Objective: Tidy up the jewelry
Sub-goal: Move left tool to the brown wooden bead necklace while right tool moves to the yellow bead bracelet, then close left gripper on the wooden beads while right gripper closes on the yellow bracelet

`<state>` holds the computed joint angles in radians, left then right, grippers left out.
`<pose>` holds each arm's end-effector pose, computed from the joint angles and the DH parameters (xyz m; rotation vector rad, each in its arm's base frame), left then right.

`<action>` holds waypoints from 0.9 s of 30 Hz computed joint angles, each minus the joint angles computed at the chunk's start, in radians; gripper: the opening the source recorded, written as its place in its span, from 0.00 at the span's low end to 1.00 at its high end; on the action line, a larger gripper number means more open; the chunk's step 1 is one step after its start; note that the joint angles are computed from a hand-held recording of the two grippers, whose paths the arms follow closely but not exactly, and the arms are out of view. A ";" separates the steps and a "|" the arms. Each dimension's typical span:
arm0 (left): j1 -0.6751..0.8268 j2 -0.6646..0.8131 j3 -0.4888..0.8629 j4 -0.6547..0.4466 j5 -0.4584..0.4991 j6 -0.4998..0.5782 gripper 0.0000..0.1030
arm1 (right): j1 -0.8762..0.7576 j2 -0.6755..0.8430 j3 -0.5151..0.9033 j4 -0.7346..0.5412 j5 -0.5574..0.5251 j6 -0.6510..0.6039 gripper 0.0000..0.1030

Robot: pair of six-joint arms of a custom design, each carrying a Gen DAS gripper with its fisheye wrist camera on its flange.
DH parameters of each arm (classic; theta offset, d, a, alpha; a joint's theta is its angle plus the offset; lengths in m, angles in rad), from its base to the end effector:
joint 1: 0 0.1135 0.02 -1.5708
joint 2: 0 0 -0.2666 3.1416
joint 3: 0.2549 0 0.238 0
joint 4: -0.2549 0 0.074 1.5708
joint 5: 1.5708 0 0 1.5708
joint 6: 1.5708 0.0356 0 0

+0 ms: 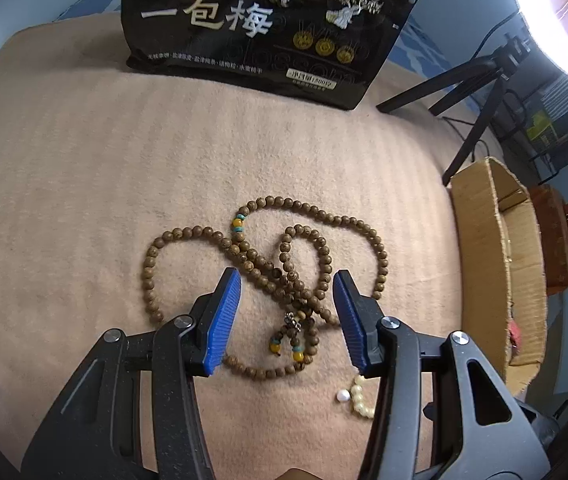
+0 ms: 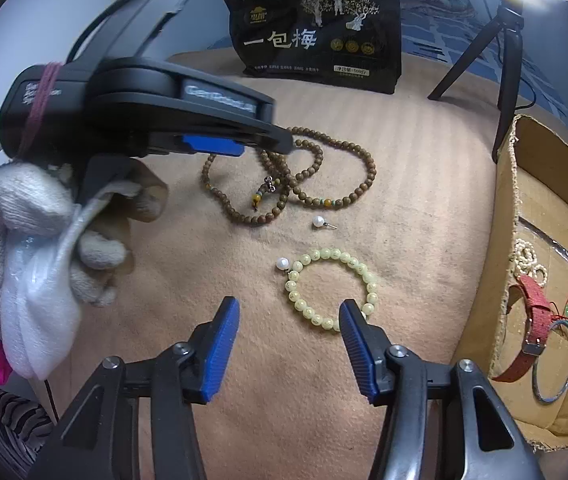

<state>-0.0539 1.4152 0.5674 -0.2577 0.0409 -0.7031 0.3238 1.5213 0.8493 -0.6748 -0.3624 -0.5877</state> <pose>0.2248 -0.0136 0.1460 -0.8517 2.5722 -0.2887 0.2313 0.0909 0.1787 -1.3007 2.5208 0.4731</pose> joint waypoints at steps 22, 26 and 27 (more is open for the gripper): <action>-0.111 0.223 0.084 0.061 -0.100 -0.021 0.30 | 0.070 0.076 -0.013 0.090 0.058 0.054 0.43; -0.097 0.219 0.067 0.075 -0.114 -0.008 0.17 | 0.093 0.090 -0.023 0.112 0.079 0.062 0.40; -0.098 0.219 0.062 0.084 -0.120 -0.008 0.15 | 0.097 0.094 -0.026 0.118 0.084 0.062 0.40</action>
